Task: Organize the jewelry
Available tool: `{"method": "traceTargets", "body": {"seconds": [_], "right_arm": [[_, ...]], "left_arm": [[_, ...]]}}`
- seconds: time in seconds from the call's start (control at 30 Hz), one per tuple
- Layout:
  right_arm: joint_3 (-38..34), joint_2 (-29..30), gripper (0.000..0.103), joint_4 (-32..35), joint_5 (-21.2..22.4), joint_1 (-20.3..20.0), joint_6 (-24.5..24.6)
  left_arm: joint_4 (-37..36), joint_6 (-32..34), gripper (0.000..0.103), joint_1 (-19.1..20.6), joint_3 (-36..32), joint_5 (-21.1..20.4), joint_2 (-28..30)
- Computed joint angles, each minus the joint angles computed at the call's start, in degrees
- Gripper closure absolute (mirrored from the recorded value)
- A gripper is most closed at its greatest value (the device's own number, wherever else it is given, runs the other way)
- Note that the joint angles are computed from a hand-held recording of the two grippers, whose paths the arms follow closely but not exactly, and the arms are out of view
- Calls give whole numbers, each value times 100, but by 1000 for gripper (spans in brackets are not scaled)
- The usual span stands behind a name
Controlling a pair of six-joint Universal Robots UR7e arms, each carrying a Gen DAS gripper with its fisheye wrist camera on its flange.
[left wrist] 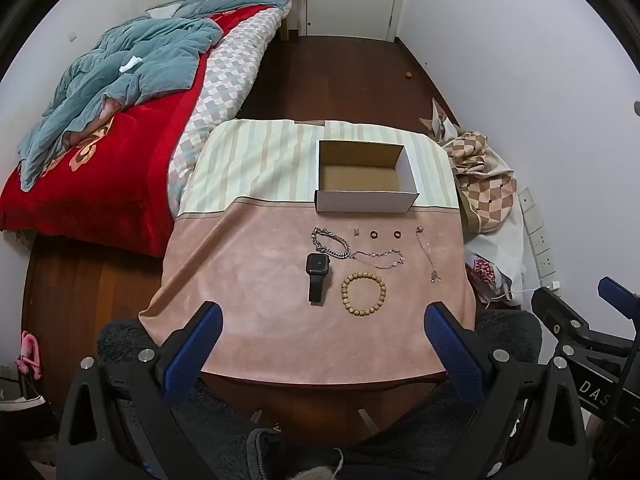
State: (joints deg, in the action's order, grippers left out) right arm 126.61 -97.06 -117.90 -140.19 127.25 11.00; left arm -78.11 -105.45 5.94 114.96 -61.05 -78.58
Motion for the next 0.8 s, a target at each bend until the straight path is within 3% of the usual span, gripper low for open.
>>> {"method": "traceTargets", "body": {"seconds": [0.8], "right_arm": [[-60, -73, 0, 59, -65, 53, -32]], "left_arm": [[45, 8, 0, -14, -64, 37, 38]]}}
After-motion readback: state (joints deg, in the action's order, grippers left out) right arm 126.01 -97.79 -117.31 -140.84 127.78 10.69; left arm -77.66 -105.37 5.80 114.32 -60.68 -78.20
